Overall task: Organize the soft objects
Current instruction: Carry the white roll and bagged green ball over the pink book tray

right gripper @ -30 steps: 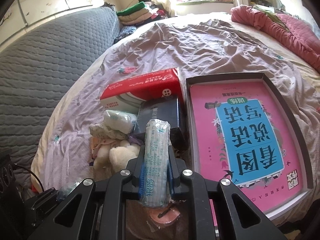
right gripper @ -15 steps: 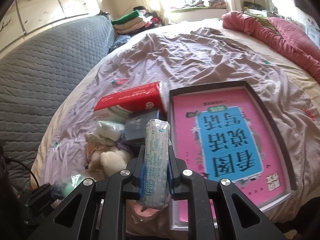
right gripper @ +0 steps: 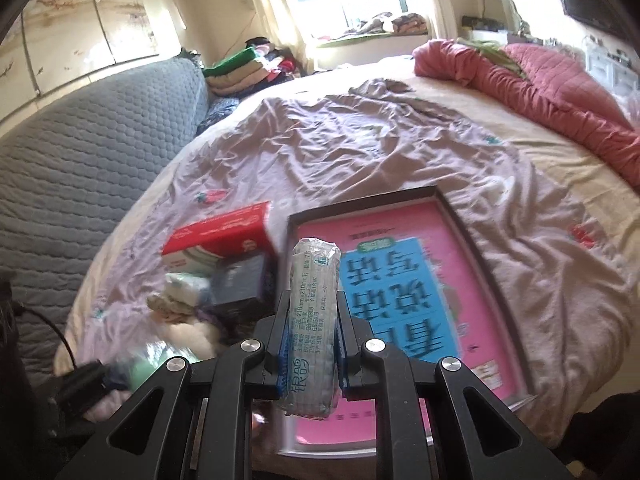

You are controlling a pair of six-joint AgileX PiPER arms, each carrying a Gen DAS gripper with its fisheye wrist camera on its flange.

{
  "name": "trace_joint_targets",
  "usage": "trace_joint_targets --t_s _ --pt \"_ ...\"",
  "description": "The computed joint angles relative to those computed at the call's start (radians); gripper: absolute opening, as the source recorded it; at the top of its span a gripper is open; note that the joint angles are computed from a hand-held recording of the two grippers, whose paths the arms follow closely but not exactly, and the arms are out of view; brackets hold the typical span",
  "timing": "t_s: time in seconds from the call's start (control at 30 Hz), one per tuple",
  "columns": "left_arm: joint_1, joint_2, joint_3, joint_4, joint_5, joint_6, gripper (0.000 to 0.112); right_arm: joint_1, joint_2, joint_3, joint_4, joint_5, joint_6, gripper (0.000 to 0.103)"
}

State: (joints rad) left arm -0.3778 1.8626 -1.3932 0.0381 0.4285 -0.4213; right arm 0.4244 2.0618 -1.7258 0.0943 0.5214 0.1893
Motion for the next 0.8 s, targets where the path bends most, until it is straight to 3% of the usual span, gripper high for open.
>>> trace_joint_targets --t_s 0.53,0.8 --pt "-0.060 0.186 -0.272 0.007 0.150 0.005 0.040 -0.105 -0.038 0.095 0.087 -0.027 -0.081 0.018" --pt "-0.064 0.251 -0.325 -0.038 0.164 0.039 0.040 -0.151 -0.013 0.111 0.173 -0.028 -0.174 0.019"
